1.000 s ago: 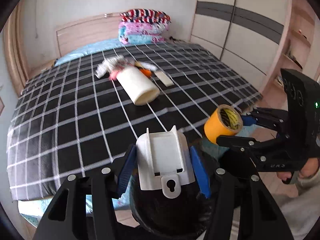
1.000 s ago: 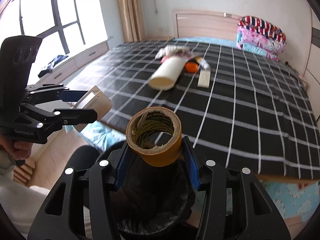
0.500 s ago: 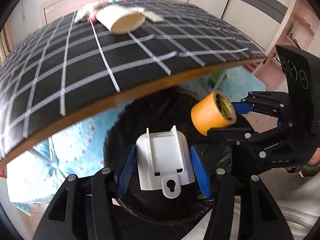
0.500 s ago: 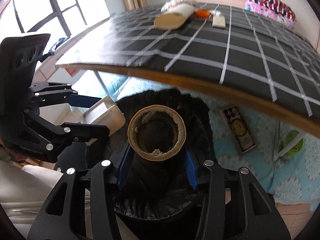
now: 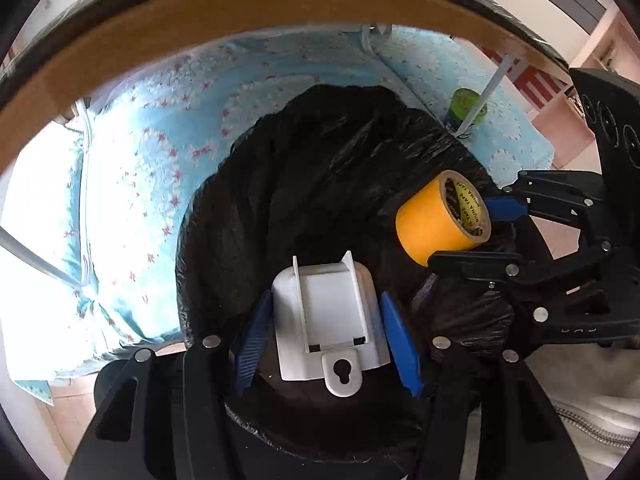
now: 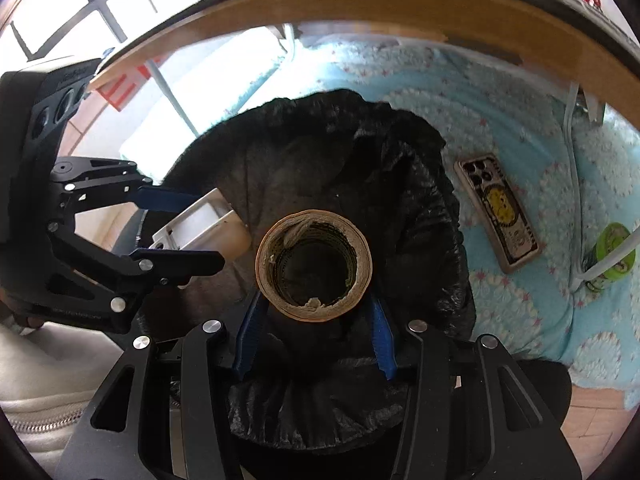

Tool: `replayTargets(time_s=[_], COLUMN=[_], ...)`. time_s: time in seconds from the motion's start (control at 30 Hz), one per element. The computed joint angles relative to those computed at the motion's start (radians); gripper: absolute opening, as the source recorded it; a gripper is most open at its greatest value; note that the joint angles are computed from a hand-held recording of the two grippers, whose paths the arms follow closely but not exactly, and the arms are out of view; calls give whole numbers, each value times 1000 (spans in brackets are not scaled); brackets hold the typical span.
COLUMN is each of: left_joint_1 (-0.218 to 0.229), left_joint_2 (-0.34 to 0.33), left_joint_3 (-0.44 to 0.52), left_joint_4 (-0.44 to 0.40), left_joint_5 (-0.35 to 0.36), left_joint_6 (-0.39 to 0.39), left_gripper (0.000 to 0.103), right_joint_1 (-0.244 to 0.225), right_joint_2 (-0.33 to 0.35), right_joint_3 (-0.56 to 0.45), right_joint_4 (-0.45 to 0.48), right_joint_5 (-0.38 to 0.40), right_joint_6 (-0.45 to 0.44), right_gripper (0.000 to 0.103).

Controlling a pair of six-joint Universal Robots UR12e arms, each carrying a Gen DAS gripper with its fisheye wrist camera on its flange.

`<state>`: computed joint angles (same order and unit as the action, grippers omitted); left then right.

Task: Collect trash
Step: 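Carry the holder and tape roll down over the black trash bin, then open both grippers to drop the holder and tape into the bin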

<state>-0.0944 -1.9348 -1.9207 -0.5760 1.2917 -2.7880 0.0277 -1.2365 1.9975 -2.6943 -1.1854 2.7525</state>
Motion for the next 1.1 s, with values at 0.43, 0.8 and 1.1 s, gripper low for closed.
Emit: replayTargets(time_s=[0.43,0.8,1.1], left_joint_1=[9,31,51], left_joint_2=[-7,38,103], left_joint_3=[13,-9,-42], left_joint_4=[-24,20,100], left_joint_5=[-26,-54,-98], left_joint_6=[-26,-24,-11], left_gripper=[65,65,65], right_joint_1=[7,-9,-20], right_joint_2=[21,4,-40], right_joint_3=[-20,-8,17], right_joint_4=[24,-28,-103], right_joint_5=[-23,-3,14], right_joint_6=[22,36,41], right_gripper=[60,60,60])
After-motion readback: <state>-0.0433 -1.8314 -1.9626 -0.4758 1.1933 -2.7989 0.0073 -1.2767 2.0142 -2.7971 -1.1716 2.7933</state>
